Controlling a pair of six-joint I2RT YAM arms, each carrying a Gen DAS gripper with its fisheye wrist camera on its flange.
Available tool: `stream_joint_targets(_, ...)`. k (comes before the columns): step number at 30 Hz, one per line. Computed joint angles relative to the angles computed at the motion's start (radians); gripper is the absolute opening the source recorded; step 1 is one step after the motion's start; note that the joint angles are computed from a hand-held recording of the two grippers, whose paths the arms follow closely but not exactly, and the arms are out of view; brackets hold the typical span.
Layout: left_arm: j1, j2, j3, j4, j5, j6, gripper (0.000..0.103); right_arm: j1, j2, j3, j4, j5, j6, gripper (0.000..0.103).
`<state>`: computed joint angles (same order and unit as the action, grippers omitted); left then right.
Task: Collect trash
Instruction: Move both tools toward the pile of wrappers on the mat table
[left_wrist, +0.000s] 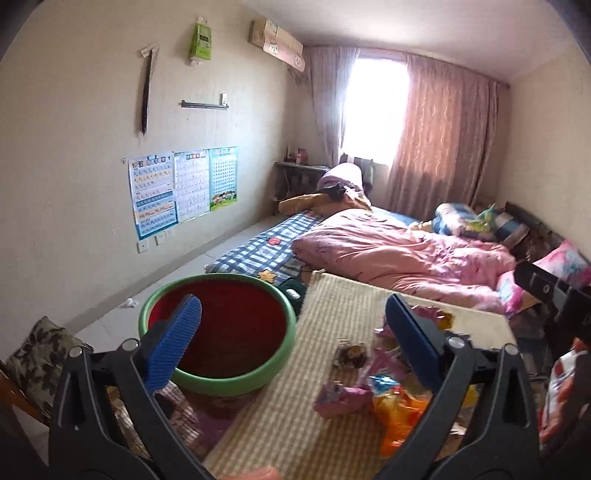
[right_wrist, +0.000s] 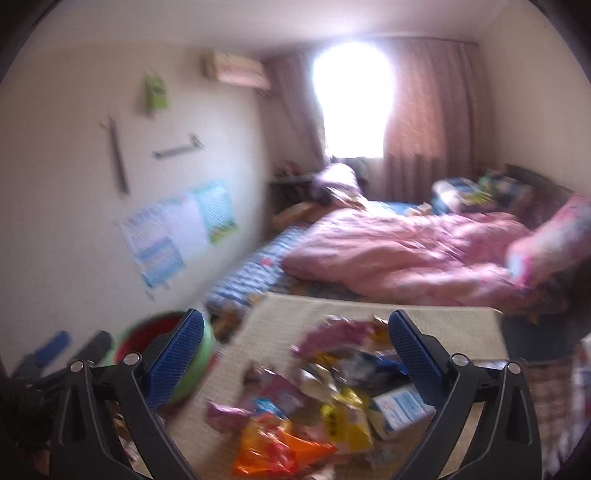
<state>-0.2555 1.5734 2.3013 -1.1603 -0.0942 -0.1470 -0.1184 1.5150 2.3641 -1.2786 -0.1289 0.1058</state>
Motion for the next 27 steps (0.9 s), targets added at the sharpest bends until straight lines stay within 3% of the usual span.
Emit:
stream_joint_targets(4, 0.029, 0.033, 0.076, -0.093, 0.085, -0.066, 0.098, -0.003, 0.044, 0.081, -0.075, -0.054, 0.009, 0.096)
stream_joint_targets(9, 0.01, 0.119, 0.192, -0.144, 0.049, -0.005, 0.098, 0.016, 0.079, 0.192, -0.169, 0.043, -0.006, 0.096)
stream_joint_targets(11, 0.005, 0.125, 0.181, -0.158, 0.042, 0.006, 0.098, 0.034, 0.116, 0.26, -0.214, 0.092, 0.0, 0.096)
stream_joint_targets(14, -0.018, 0.077, 0.059, -0.071, -0.022, 0.048, 0.098, 0.06, 0.111, 0.244, -0.216, 0.185, -0.03, 0.096)
stream_joint_targets(17, -0.041, 0.09, 0.059, -0.098, -0.063, 0.055, 0.098, 0.02, 0.069, 0.178, -0.204, 0.149, -0.036, 0.096)
stream_joint_targets(21, -0.085, -0.007, -0.097, -0.034, -0.155, 0.054, 0.098, -0.052, -0.015, 0.004, -0.114, 0.08, -0.072, 0.096)
stream_joint_targets(24, -0.107, -0.013, -0.084, -0.058, -0.197, 0.049, 0.098, -0.09, -0.044, -0.061, -0.09, 0.011, -0.122, 0.096)
stream_joint_targets(27, -0.116, -0.038, -0.106, -0.073, -0.223, 0.061, 0.098, -0.073, -0.093, -0.151, -0.042, 0.051, -0.147, 0.096)
